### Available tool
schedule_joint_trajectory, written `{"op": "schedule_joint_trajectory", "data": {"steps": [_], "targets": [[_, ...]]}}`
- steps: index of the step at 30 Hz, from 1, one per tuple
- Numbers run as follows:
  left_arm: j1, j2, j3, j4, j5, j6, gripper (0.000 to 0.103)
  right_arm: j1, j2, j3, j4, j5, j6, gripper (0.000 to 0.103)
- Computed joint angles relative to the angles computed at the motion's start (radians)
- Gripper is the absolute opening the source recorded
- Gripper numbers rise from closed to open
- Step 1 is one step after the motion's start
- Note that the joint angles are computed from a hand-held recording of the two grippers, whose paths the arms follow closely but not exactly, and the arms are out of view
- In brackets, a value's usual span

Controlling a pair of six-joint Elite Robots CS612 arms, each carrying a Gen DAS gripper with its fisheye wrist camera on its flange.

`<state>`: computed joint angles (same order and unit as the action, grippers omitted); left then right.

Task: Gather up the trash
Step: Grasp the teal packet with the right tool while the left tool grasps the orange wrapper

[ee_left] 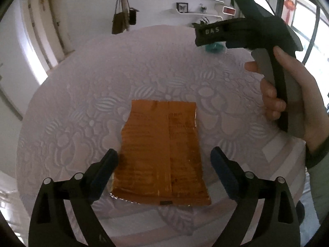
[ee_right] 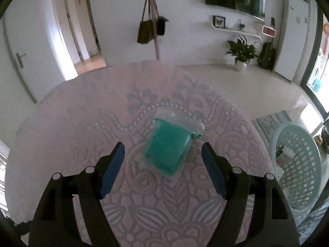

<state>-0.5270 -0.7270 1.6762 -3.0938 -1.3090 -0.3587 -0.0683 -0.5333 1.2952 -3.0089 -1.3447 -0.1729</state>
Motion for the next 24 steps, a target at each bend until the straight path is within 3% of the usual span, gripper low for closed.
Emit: {"op": "schedule_joint_trajectory", "data": {"steps": [3,4,5,7,10,14,18,24], "targets": [[0.003,-0.004,0.009,-0.009,0.001,-0.008,0.087,-0.001,0.005,-0.016,0.028,-0.019,0.04,0.073],[0.0,-0.007,0.013,-0.012,0.006,-0.009,0.083,-0.002,0.005,-0.017,0.031,-0.017,0.047,0.067],[-0.003,-0.01,0.018,-0.02,0.008,-0.008,0.078,-0.002,0.005,-0.014,0.026,-0.018,0.051,0.06],[-0.009,-0.014,0.036,-0.043,0.017,-0.01,0.068,-0.001,0.003,-0.009,0.015,-0.024,0.044,0.035],[-0.005,-0.016,0.047,-0.067,0.011,-0.026,0.057,0.001,-0.001,0.009,-0.03,-0.02,0.028,0.035],[0.01,-0.01,0.054,-0.124,-0.031,-0.06,0.049,-0.003,-0.007,0.034,-0.106,0.008,0.016,0.034],[0.023,-0.006,0.067,-0.201,-0.087,-0.094,0.046,-0.007,-0.013,0.064,-0.2,0.049,0.007,0.034],[0.017,0.002,0.064,-0.302,-0.082,-0.085,0.045,-0.034,-0.018,0.114,-0.372,0.166,0.049,0.034]]}}
